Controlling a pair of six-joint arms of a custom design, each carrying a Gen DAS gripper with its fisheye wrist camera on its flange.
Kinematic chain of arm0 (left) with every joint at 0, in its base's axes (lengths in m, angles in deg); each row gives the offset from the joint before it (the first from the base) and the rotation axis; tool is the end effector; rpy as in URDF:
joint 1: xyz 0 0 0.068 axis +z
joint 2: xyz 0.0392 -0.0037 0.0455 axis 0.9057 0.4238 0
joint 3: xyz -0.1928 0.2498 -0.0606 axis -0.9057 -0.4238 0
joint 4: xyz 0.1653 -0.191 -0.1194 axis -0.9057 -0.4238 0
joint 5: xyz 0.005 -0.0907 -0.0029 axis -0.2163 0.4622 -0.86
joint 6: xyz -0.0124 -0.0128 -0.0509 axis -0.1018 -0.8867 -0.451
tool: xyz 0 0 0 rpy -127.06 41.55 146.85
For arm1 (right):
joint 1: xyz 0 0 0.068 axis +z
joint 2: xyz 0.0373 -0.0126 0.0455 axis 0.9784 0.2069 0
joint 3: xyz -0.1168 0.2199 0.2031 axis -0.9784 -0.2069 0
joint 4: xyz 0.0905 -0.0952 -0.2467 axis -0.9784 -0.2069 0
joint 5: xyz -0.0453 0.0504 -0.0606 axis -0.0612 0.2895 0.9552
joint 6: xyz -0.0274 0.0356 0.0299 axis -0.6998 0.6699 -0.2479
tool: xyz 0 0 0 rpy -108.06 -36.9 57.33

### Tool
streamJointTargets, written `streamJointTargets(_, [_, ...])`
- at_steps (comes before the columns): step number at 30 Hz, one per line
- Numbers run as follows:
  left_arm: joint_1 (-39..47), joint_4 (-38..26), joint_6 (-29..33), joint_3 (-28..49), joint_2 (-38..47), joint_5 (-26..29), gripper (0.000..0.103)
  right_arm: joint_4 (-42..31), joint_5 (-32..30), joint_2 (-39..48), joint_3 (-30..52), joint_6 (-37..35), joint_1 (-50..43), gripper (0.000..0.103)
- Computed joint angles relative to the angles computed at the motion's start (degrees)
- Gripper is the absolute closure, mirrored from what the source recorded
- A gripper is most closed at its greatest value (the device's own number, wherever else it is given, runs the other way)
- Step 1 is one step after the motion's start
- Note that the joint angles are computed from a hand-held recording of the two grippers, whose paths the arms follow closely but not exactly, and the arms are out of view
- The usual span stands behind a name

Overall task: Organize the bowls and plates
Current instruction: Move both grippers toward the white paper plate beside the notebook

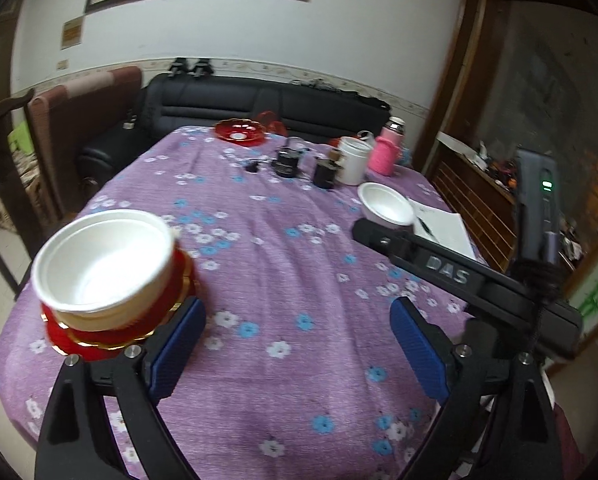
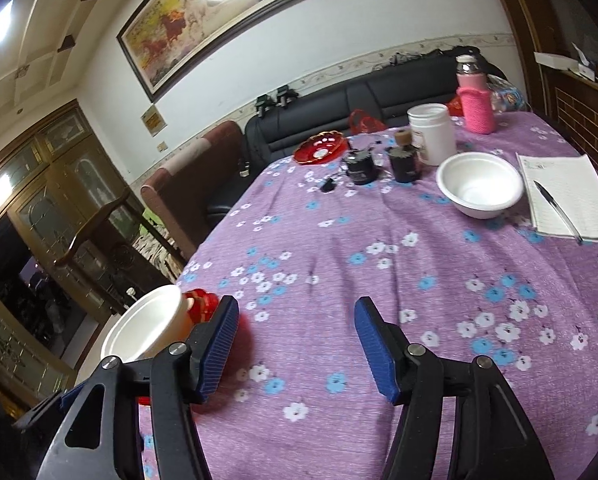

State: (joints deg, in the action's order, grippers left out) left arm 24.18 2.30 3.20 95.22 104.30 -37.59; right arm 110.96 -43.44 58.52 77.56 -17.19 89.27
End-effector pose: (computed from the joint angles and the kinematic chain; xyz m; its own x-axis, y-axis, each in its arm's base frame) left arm 0.2653 -0.2206 0.2043 -0.6376 0.0350 -0.7696 0.3158 0.9230 -0.2197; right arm 0.3383 0.0736 0.1679 -0.6246 0.2986 -0.7216 -0.0840 0.8930 0.4422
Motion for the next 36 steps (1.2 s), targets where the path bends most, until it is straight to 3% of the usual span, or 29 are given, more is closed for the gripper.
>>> streamJointTargets(8, [0.44,0.78,-3.42,2.13,4.24,6.77,0.009,0.85,-2.23,1.96,-0.02,0.10,-3.27,0.038])
streamJointTargets(12, [0.39,-4.04,-2.09,5.75,7.46,7.71,0.009,1.41,-2.68,3.00,0.00,0.30,-4.09,0.038])
streamJointTargets(18, [0.42,-6.38,-1.68,8.23,10.19,9.29,0.009,1.04,-3.22,4.38,0.95,0.06,-5.52,0.038])
streamJointTargets(36, [0.73,-12.76,0.53,19.38,15.56,4.95,0.009,-3.87,-2.36,8.19,7.39,-3.71,-8.91,0.038])
